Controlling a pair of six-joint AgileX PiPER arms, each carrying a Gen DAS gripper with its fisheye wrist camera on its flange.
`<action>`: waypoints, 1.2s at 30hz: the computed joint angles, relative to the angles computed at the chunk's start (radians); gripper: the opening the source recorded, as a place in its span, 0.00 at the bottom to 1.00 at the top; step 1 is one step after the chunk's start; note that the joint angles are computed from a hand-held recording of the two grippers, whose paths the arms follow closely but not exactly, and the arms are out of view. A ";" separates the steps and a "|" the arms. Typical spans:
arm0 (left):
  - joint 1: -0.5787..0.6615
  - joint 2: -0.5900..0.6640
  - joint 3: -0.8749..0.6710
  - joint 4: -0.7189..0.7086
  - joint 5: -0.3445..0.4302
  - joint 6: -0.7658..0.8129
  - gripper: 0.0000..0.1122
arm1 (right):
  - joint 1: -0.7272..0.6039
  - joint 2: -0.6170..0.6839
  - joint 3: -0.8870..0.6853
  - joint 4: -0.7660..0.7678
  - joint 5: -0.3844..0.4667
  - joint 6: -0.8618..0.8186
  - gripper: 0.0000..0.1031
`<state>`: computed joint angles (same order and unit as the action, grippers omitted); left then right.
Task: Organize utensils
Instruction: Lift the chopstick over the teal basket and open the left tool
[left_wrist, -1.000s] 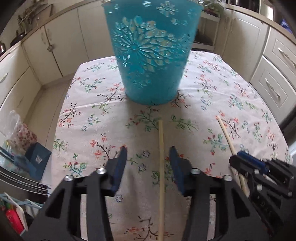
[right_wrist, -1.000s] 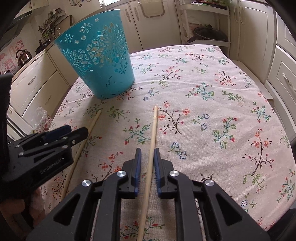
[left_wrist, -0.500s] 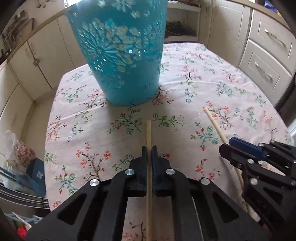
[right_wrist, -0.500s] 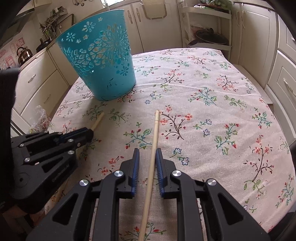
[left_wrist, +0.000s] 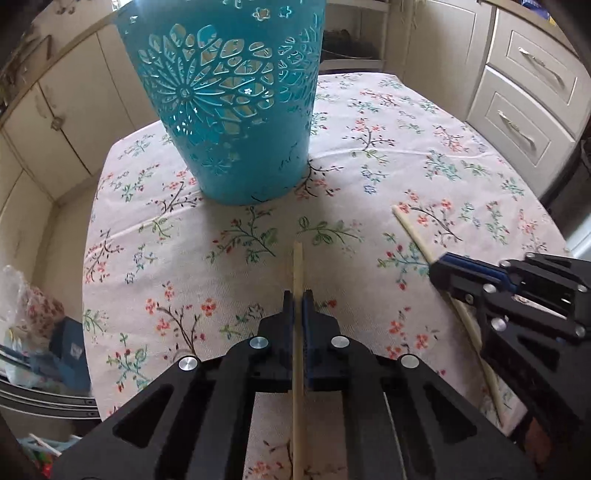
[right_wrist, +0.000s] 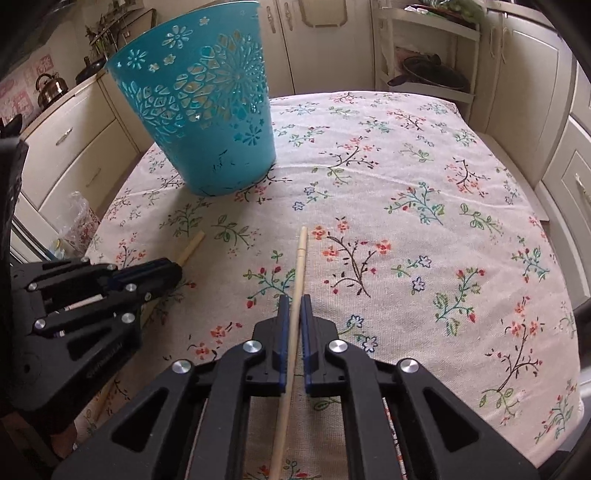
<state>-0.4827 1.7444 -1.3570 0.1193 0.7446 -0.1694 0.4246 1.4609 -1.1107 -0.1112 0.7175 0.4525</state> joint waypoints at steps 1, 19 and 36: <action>0.001 -0.015 0.014 0.000 -0.006 -0.004 0.04 | -0.004 -0.004 0.007 0.007 -0.010 -0.003 0.07; 0.114 -0.332 0.071 -0.383 -0.022 0.273 0.04 | 0.059 -0.032 0.060 -0.142 -0.061 0.156 0.07; 0.142 -0.030 -0.537 -0.149 -0.234 -0.075 0.04 | 0.050 -0.037 0.073 -0.119 -0.092 0.137 0.12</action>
<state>-0.3407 1.7139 -1.8940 -0.0293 0.5108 -0.2446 0.4748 1.4235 -1.0375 -0.2299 0.6258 0.5897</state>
